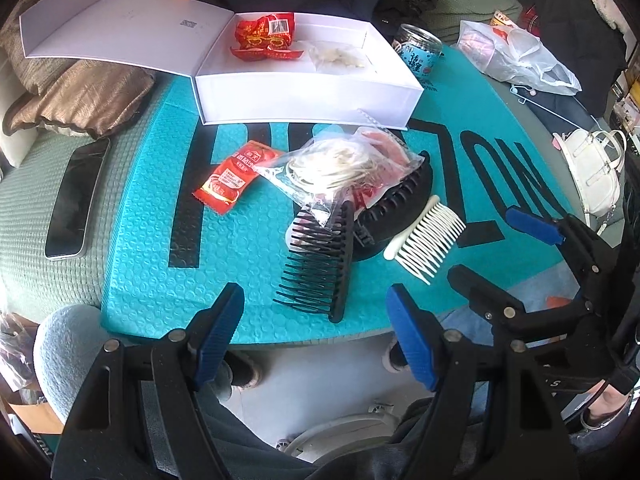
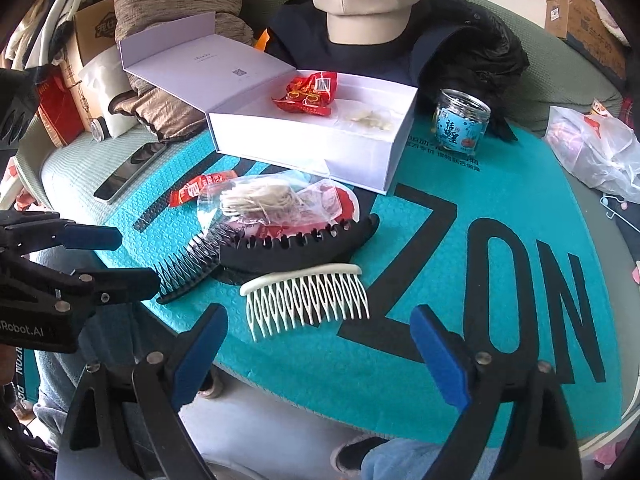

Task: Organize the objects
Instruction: 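Grasp the black hair comb with the left tool while the right tool grasps the ivory comb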

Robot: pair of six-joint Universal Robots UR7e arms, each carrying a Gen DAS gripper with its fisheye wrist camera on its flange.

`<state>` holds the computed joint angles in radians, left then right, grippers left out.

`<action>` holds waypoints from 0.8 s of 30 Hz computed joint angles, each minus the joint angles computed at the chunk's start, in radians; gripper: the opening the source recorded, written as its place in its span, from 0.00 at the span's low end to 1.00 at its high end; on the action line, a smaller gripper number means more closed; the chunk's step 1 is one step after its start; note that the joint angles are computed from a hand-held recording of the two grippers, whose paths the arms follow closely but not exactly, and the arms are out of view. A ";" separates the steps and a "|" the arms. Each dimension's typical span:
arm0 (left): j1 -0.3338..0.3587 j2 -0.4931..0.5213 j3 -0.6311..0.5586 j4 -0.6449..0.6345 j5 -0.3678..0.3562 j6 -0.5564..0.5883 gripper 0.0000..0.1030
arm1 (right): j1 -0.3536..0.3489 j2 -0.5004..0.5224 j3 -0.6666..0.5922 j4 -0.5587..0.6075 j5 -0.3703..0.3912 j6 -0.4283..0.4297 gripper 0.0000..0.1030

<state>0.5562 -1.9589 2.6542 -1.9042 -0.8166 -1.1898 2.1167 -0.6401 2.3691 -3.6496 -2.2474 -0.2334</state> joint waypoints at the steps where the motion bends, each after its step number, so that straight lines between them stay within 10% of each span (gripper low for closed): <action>1: 0.019 0.018 0.001 -0.030 -0.001 0.023 0.70 | -0.006 0.007 -0.002 -0.012 0.005 -0.019 0.90; 18: 0.167 0.235 0.014 -0.306 0.045 0.191 0.69 | -0.089 0.078 -0.063 -0.004 0.056 -0.163 0.97; 24: 0.174 0.275 -0.006 -0.286 0.066 0.187 0.51 | -0.097 0.089 -0.084 0.026 0.060 -0.149 0.97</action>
